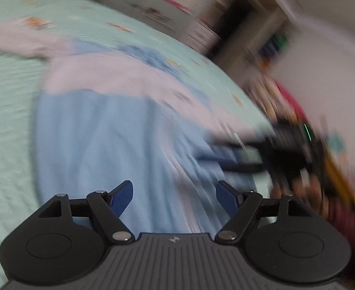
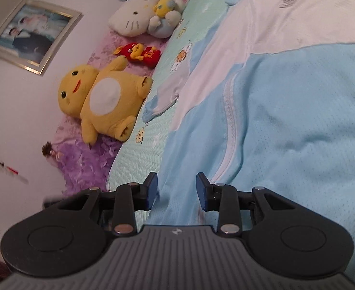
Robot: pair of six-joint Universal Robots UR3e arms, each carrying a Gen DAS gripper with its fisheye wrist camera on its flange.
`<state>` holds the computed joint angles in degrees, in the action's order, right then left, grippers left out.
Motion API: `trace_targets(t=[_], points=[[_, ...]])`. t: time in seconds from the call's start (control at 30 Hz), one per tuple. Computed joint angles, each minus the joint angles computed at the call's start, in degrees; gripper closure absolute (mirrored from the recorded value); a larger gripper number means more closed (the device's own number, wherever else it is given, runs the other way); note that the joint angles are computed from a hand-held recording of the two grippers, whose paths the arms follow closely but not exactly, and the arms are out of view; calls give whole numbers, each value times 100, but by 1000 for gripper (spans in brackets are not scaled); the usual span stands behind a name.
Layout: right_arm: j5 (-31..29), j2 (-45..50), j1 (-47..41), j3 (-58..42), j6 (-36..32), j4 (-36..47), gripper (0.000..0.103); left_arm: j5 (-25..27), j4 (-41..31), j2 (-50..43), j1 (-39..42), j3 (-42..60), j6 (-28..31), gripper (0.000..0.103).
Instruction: Fold clothes
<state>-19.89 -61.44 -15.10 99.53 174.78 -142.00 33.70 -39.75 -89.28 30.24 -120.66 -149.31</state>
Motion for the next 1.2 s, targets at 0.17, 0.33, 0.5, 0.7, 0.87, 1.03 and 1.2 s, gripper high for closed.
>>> trace_targets(t=[0.17, 0.33, 0.5, 0.7, 0.87, 1.03, 1.2], points=[[-282, 161, 211, -373, 179, 56, 66, 126, 118, -56, -251, -7, 333, 36], [-343, -879, -151, 788, -367, 41, 66, 44, 235, 292, 462, -142, -201, 39], [-1045, -3045, -255, 2062, -2325, 1170, 66, 294, -1890, 1957, 1433, -454, 1530, 39], [-2083, -4546, 449, 2883, -3112, 1436, 67, 634, -4976, 2962, 1670, -303, 3656, 39], [-2846, -4907, 796, 3651, -2437, -75, 67, 745, -3876, 3234, 1085, -928, 3378, 39], [-3475, -5028, 943, 4064, -2081, -991, 66, 837, -2887, 3222, 809, -1133, 3031, 38], [-3811, -4806, 1054, 4267, -1932, -1655, 66, 1380, -1546, 2657, 336, -1260, 2571, 38]])
